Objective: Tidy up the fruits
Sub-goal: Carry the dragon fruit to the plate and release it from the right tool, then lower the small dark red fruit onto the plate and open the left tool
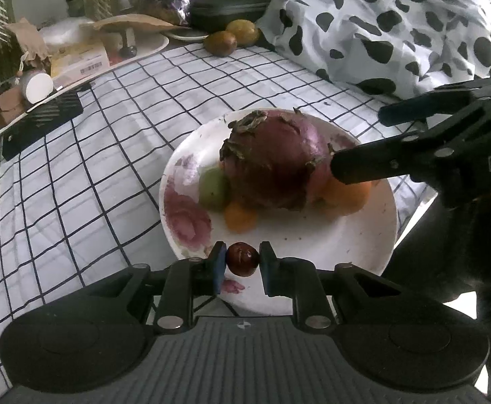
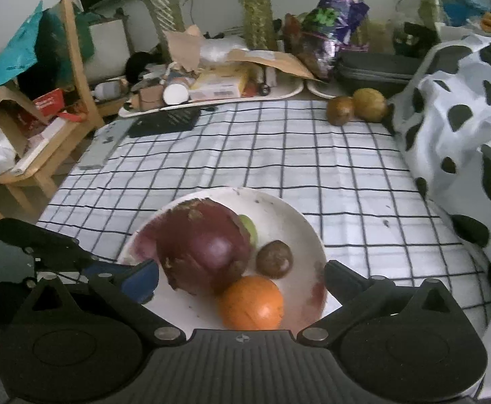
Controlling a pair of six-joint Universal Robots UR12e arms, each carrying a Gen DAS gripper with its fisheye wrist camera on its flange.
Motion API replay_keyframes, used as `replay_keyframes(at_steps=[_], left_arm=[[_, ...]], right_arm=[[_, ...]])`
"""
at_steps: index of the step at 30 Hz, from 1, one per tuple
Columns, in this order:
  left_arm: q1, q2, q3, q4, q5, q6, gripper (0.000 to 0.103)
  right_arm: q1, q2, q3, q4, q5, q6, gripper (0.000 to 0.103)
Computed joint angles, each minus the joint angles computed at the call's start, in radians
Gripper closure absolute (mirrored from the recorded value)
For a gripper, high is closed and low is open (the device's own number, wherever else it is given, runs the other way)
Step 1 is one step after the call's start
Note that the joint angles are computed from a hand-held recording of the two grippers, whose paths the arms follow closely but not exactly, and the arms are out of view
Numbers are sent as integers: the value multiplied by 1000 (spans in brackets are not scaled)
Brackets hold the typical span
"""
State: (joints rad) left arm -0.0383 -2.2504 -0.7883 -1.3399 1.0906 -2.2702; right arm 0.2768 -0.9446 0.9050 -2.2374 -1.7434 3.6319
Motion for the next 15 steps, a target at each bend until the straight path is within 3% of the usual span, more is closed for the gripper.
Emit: replay_keyframes(at_steps=[1,3,4,5,7,15], left_arm=[[0,2,-4,5,1,-1,82],[1,10,-15,15,-1,-5,56],[3,19,-33,36,-15,-9,36],[6,28,-51,61,-28,-13,27],[7,45,-79,100,-31,-18,27],[15,64,-105,98,-72,-30,27]], right_arm=[[2,-3,4,2,-9,8,0],[5,-10,12,8,-25,25,0],[7,-13,17,11,-31,33,0],[8,-16,20,14,-36,40,0],[11,-20,25,21,-44,50,0],[21,-39,51,10,-65,78,0]])
